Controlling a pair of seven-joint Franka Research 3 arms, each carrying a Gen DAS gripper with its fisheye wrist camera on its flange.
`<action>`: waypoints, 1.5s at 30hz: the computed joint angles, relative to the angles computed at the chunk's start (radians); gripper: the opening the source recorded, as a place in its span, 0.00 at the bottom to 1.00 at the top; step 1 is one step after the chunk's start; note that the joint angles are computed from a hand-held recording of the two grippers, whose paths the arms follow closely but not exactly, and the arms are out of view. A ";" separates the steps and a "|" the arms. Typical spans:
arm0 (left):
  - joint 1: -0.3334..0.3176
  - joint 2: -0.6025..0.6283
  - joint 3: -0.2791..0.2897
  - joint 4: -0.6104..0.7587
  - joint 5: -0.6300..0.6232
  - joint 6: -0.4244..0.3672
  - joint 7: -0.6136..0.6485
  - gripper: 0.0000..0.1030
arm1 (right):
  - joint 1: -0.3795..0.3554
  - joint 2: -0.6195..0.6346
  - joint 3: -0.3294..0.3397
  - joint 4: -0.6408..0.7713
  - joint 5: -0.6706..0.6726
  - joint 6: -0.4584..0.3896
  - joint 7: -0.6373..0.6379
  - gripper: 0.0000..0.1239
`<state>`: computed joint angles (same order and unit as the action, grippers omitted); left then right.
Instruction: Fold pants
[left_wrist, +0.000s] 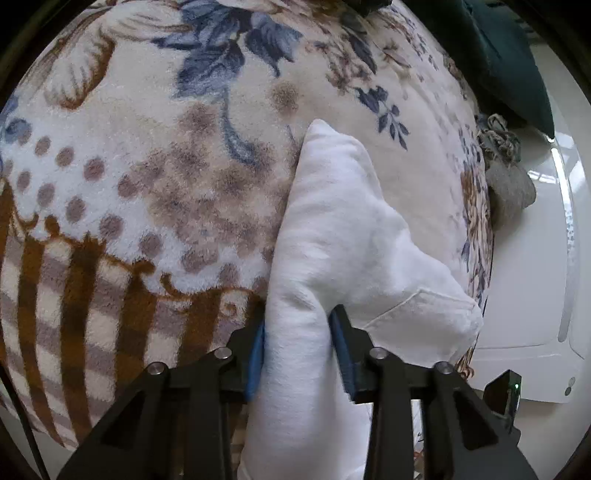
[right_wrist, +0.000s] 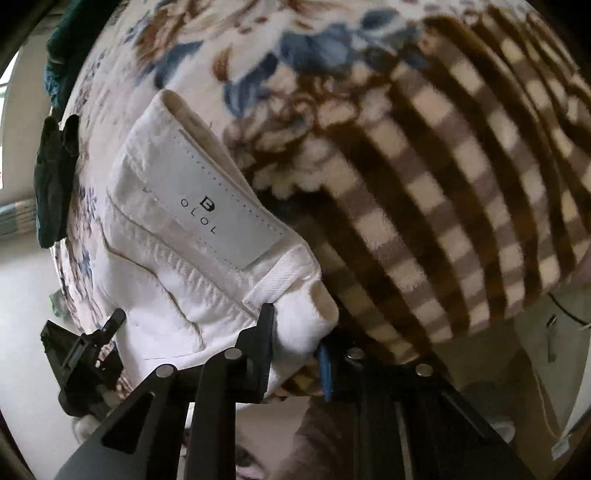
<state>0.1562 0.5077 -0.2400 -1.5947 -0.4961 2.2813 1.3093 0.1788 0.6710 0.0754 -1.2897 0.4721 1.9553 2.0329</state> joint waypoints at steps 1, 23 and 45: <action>-0.005 -0.009 0.005 0.009 0.020 -0.020 -0.004 0.36 | -0.002 -0.008 0.003 -0.002 0.002 -0.009 -0.007 0.22; -0.128 -0.421 0.094 -0.599 -0.706 0.222 0.083 0.17 | 0.057 -0.126 0.127 -0.342 0.512 0.304 -0.084 0.10; -0.128 -0.484 0.123 -0.707 -0.729 0.305 -0.058 0.15 | -0.002 -0.180 0.081 -0.420 0.477 0.304 0.001 0.22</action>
<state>0.0285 0.0235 -0.1170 -2.3021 -1.2256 2.5864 1.2514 0.1771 0.4911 0.1568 -1.7102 0.9489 2.2595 2.0343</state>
